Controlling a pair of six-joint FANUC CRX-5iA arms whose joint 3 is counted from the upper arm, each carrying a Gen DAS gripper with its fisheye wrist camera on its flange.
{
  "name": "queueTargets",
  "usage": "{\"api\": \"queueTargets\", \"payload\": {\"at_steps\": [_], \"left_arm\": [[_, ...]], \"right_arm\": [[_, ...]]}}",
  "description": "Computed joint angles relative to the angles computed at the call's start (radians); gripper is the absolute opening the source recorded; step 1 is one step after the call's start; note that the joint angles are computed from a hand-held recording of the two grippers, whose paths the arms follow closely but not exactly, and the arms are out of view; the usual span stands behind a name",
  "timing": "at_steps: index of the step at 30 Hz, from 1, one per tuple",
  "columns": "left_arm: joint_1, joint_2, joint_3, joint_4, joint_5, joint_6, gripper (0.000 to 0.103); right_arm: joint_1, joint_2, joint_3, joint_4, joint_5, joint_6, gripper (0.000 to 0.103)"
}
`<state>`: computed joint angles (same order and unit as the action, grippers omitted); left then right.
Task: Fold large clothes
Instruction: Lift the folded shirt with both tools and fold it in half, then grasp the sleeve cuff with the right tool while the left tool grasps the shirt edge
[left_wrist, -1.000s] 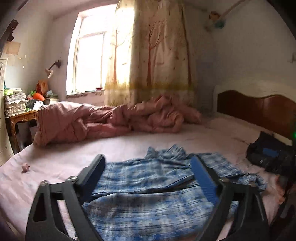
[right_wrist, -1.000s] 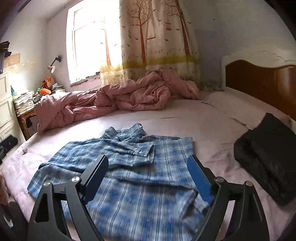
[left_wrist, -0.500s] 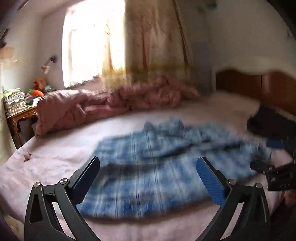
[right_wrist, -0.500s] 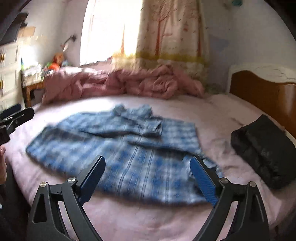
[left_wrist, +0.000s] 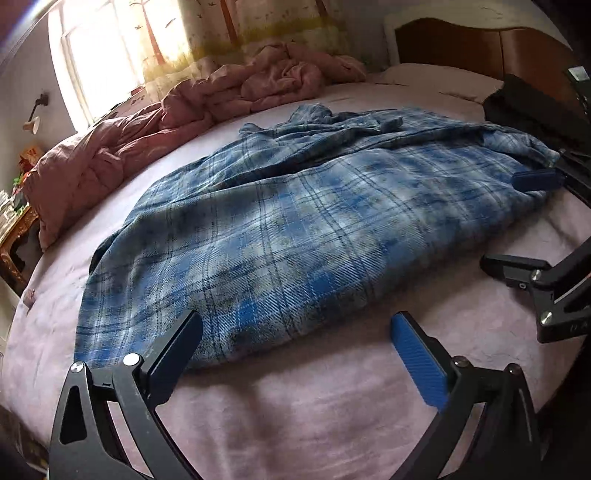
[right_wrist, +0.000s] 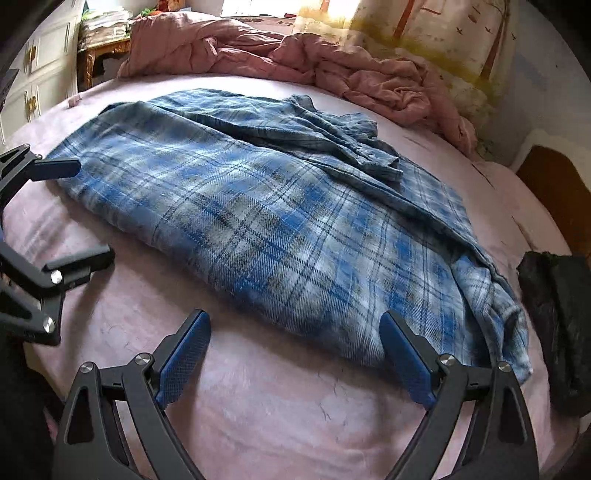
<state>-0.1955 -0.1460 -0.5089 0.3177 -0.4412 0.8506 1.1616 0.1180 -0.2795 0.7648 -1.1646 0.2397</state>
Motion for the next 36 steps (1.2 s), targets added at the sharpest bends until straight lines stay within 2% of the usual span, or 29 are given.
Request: {"api": "queueTargets", "payload": {"at_steps": [5, 9, 12, 13, 15, 16, 18, 20, 21, 22, 23, 24, 25, 26, 31, 32, 34, 36], "left_arm": [[0.016, 0.046, 0.075, -0.14, -0.002, 0.208, 0.101], [0.062, 0.074, 0.108, -0.197, -0.001, 0.334, 0.101], [0.109, 0.087, 0.125, -0.217, -0.012, 0.408, 0.095], [0.136, 0.091, 0.114, -0.156, -0.013, 0.386, 0.094], [0.192, 0.093, 0.058, 0.057, 0.001, 0.276, 0.087], [0.21, 0.09, 0.03, 0.15, 0.01, 0.223, 0.08], [0.221, 0.086, 0.011, 0.212, 0.031, 0.181, 0.072], [0.216, 0.081, 0.017, 0.163, 0.049, 0.218, 0.06], [0.213, 0.079, 0.016, 0.157, 0.056, 0.217, 0.056], [0.21, 0.081, 0.015, 0.162, 0.059, 0.206, 0.043], [0.206, 0.081, 0.014, 0.162, 0.061, 0.199, 0.021], [0.203, 0.078, 0.01, 0.155, 0.071, 0.2, 0.007], [0.201, 0.075, 0.005, 0.15, 0.089, 0.206, 0.002], [0.199, 0.063, -0.016, 0.186, 0.113, 0.185, 0.002], [0.187, -0.037, -0.101, 0.275, 0.208, 0.092, 0.002], [0.189, -0.058, -0.113, 0.293, 0.202, 0.076, 0.002], [0.189, -0.111, -0.154, 0.418, 0.182, -0.016, 0.002], [0.204, -0.169, -0.165, 0.428, 0.138, -0.045, 0.002]], "right_arm": [[-0.021, 0.016, -0.016, 0.057, -0.039, -0.087, 0.094], [-0.041, -0.001, -0.035, 0.051, -0.049, -0.123, 0.094], [-0.05, 0.003, -0.034, 0.051, -0.123, -0.155, 0.094], [-0.053, 0.003, -0.038, 0.055, -0.154, -0.173, 0.094], [-0.063, -0.007, -0.05, 0.056, -0.179, -0.199, 0.094], [-0.068, -0.009, -0.052, 0.054, -0.192, -0.207, 0.094], [-0.073, -0.005, -0.053, 0.065, -0.246, -0.231, 0.094], [-0.077, -0.009, -0.058, 0.072, -0.265, -0.243, 0.082], [-0.076, -0.012, -0.062, 0.073, -0.267, -0.246, 0.081], [-0.076, -0.017, -0.066, 0.077, -0.264, -0.245, 0.074], [-0.076, -0.019, -0.07, 0.079, -0.263, -0.241, 0.064], [-0.074, -0.019, -0.071, 0.08, -0.263, -0.233, 0.056], [-0.073, -0.018, -0.071, 0.08, -0.265, -0.231, 0.033], [-0.071, -0.016, -0.07, 0.077, -0.27, -0.238, 0.006], [-0.046, -0.103, -0.128, 0.093, -0.235, -0.384, 0.004], [-0.028, -0.13, -0.143, 0.105, -0.24, -0.412, 0.004], [0.011, -0.161, -0.155, 0.127, -0.286, -0.455, 0.004], [0.056, -0.185, -0.161, 0.146, -0.343, -0.486, 0.004]]}}
